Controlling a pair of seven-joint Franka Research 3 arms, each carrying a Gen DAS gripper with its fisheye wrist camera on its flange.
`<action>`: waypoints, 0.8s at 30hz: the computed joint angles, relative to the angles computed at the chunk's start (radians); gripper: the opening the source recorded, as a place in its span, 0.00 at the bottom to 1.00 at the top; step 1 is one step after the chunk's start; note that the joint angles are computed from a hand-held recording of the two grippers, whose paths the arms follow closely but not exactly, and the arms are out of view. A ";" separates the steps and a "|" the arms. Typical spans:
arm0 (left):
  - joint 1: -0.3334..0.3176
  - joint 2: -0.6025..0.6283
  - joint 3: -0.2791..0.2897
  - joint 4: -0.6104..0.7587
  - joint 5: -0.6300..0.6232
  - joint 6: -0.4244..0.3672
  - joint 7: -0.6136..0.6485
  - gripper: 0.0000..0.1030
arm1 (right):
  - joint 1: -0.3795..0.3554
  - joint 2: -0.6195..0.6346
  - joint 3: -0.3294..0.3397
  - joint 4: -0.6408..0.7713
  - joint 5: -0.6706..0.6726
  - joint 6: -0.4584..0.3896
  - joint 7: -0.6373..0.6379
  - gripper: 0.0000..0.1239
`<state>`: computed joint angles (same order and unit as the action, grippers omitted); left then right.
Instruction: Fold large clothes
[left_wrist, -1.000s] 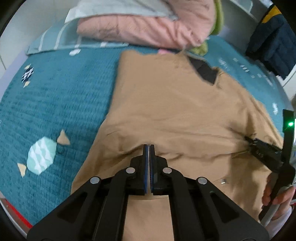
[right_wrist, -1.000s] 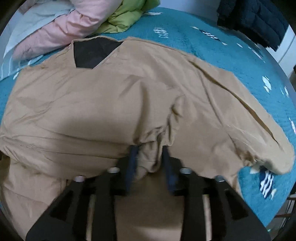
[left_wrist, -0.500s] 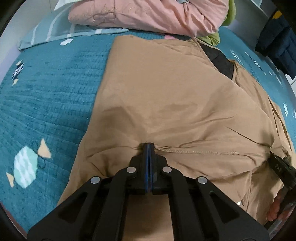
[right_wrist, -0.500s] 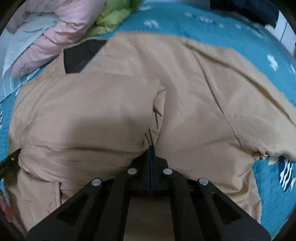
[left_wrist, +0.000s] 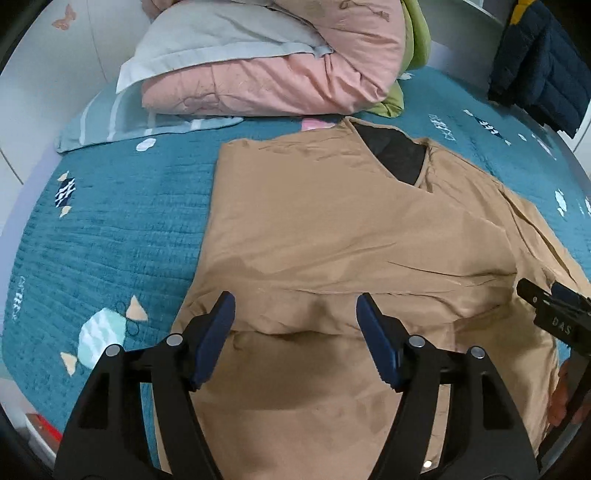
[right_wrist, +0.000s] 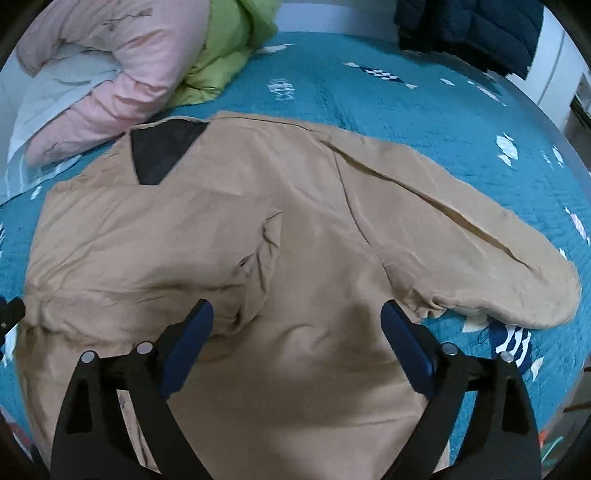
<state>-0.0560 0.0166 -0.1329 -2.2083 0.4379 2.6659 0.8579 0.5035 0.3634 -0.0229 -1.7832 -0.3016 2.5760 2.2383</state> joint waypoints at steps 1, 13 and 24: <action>-0.003 -0.006 -0.002 0.002 0.009 -0.006 -0.007 0.67 | -0.004 -0.014 0.004 -0.018 0.006 0.014 -0.007 0.72; -0.057 -0.043 -0.044 0.049 0.055 -0.111 -0.031 0.67 | -0.061 -0.148 0.020 -0.157 0.032 0.107 0.006 0.73; -0.129 0.019 -0.077 0.153 0.025 -0.121 -0.032 0.67 | -0.179 -0.232 -0.042 -0.281 0.029 0.137 0.266 0.73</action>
